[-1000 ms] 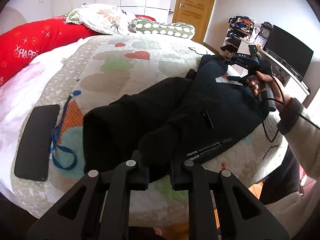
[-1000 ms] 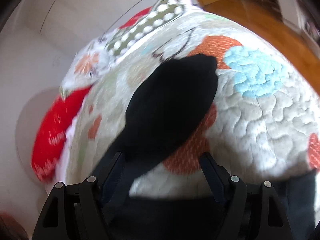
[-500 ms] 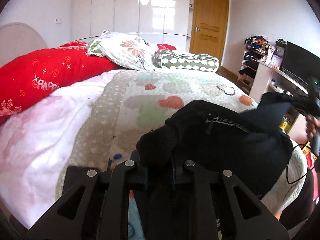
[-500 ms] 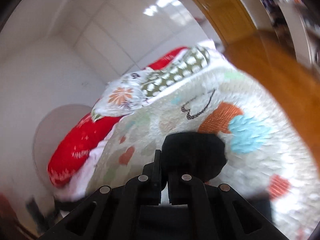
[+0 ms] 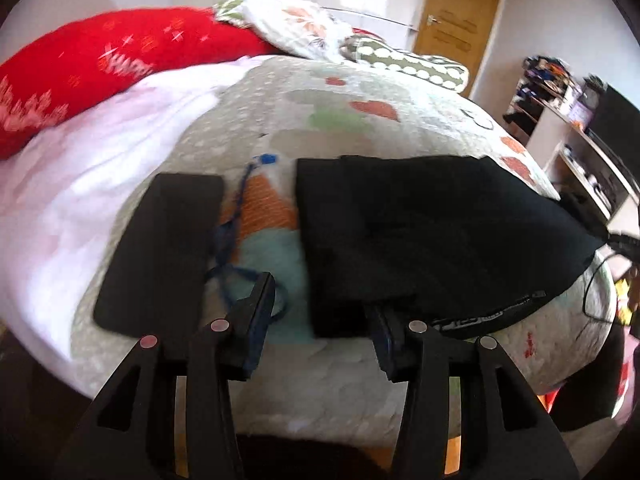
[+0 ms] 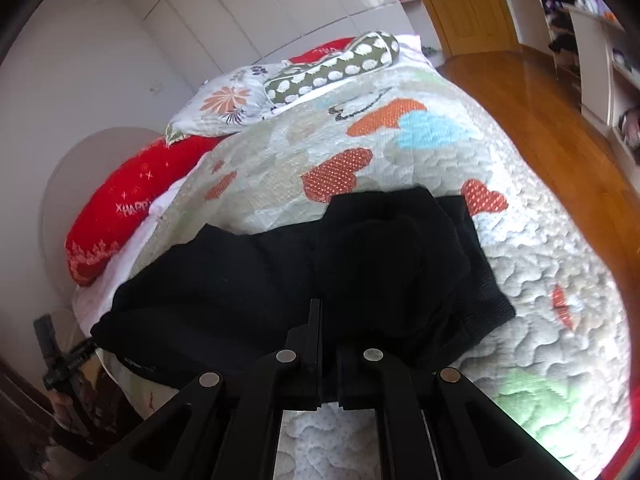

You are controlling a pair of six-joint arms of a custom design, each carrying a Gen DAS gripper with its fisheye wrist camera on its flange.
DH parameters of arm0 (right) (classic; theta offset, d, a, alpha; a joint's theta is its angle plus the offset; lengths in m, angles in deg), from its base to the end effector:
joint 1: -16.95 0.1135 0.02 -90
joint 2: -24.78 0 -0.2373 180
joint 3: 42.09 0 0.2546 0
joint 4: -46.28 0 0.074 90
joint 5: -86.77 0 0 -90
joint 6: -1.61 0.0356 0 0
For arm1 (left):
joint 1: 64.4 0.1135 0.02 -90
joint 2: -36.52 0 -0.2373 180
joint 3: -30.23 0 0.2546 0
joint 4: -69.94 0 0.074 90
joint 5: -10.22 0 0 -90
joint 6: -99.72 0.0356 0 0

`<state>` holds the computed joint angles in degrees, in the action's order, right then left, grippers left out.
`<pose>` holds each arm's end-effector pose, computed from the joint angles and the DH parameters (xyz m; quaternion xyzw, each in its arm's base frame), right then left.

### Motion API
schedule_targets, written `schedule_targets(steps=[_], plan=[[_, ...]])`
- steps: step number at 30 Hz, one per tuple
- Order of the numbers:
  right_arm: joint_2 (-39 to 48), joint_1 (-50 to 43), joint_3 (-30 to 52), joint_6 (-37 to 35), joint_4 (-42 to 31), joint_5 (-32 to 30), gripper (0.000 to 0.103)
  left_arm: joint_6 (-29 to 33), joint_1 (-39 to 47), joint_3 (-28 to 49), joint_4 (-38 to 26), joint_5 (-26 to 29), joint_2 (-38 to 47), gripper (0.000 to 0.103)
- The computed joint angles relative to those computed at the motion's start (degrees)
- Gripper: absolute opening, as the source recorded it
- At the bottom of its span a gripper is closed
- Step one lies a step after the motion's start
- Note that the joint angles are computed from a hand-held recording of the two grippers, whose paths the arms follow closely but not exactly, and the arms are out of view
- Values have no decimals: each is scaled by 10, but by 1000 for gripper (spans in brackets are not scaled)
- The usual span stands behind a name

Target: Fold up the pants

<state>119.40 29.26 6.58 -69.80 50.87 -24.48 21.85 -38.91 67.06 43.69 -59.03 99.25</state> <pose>0.2870 0.0758 0.0962 -0.0268 0.8985 0.2698 0.3454 0.1915 0.0773 0.1285 -0.0502 0.9310 -0.0584 0.3569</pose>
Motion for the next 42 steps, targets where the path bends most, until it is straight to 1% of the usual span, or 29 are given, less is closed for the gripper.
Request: schedule_targets(steps=[2,3,4,5,6,7,9,10,11,12,14,15,16,17,18,20,22,24,26,27,30,32,35,37,39,40,41,42], plan=[[2,8,-1,-12,-9,22,4,-8,19,-3,-18,15,-26,45],[22,14,18,-17,-29,38,6,-11,21,1,-21,20,-29,45],[34,13,29,-21,-47,40,18,-11,26,2,-29,25,-40,45],[43,9,38,-22,-68,40,25,-18,22,5,-43,27,-58,45],[39,0,28,-22,-62,28,28,-22,20,6,-54,30,-73,45],[28,-10,15,-19,-52,19,29,-25,21,10,-64,35,-85,45],[-5,-29,-10,-12,-45,15,32,-28,30,17,-90,56,-125,45],[-23,-40,-19,-12,-50,13,34,-33,34,22,-96,64,-138,48],[-34,-44,-20,-15,-55,16,35,-38,36,26,-98,69,-144,60],[-49,-44,-23,-21,-63,28,36,-49,41,27,-102,79,-158,69],[-69,-37,-22,-28,-73,53,37,-61,44,31,-99,95,-163,70],[-78,-31,-22,-32,-75,63,37,-66,32,35,-102,93,-163,70],[-84,-25,-20,-33,-76,75,37,-72,13,37,-101,78,-161,70],[-88,-18,-17,-32,-77,88,37,-81,-19,35,-91,48,-157,70],[-92,-15,-14,-30,-80,101,37,-87,-40,33,-82,30,-153,70],[-97,-19,-13,-23,-76,117,38,-106,-98,35,-55,-4,-115,70],[-95,-32,-8,-18,-78,118,43,-122,-147,37,-27,-31,-76,70],[-86,-47,1,-18,-83,119,44,-142,-205,43,19,-72,-16,70],[-74,-62,12,-15,-86,117,46,-152,-238,58,42,-91,37,70],[-59,-66,25,-14,-89,111,48,-156,-255,70,55,-101,75,70],[6,-69,74,-29,-92,80,48,-166,-291,92,80,-146,151,70],[47,-62,113,-40,-102,78,48,-173,-300,97,89,-160,178,70],[82,-45,156,-72,-100,88,51,-174,-301,87,99,-157,175,70],[117,-32,206,-110,-134,77,66,-175,-297,84,102,-151,174,70],[159,-21,253,-128,-163,71,67,-180,-298,82,103,-150,175,70],[175,-19,267,-133,-169,63,63,-183,-300,80,104,-153,172,70],[185,-14,274,-145,-169,62,54,-184,-303,80,105,-156,174,70],[183,-9,271,-158,-167,77,30,-184,-303,79,106,-158,174,70]])
